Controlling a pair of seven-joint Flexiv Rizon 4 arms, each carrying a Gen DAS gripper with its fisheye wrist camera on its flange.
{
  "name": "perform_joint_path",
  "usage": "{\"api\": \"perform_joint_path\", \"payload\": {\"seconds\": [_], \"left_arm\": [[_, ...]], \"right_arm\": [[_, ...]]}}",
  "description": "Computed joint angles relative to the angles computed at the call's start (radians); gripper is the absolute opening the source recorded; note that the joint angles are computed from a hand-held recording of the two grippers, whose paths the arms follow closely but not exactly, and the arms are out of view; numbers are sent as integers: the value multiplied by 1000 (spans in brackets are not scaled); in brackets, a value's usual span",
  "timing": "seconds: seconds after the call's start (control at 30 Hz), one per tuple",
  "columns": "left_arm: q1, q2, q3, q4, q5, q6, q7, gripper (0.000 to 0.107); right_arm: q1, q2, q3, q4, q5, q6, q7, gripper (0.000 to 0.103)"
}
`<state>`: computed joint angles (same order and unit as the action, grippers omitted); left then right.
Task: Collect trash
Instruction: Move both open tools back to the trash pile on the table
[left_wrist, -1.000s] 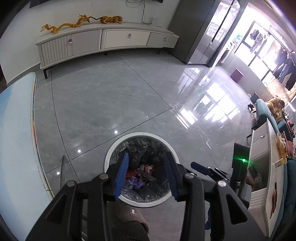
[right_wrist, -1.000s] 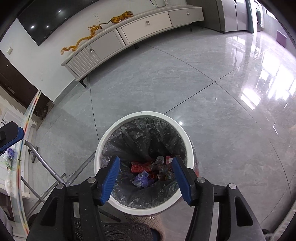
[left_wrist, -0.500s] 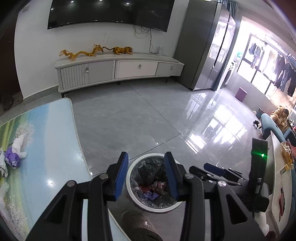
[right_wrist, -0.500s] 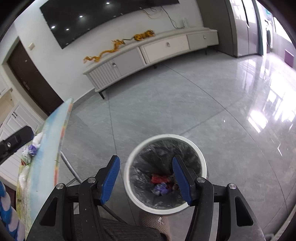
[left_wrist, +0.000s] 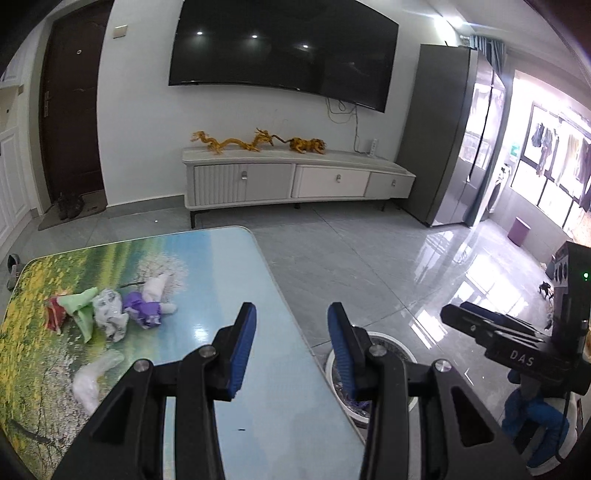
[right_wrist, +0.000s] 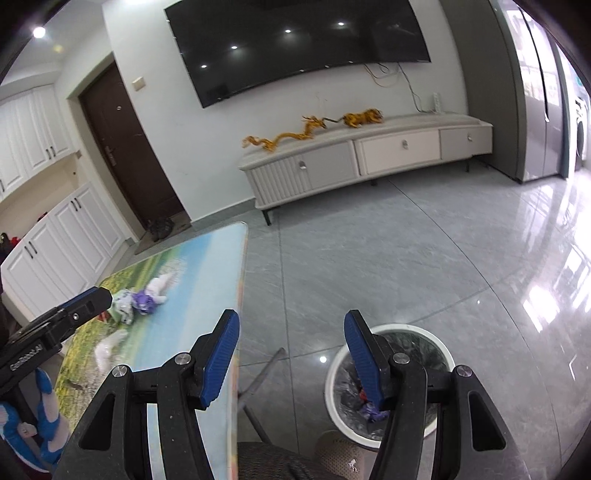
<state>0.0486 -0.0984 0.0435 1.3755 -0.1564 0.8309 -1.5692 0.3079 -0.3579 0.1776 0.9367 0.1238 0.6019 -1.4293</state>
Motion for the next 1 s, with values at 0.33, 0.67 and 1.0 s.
{"api": "perform_joint_path", "payload": {"seconds": [0.33,0.67,1.0], "left_arm": [[70,128,65,143,2,55,-31,39],[137,198,105,249,-33,109,-34,39],[182,206,136,308,-114,89,40,39]], "right_arm": [[65,-8,12,-63,-34,3,-38,57],[145,-36,11,-142,-90,-25,-57,57],[197,-96,7,-228,-109,-69,-62,57]]}}
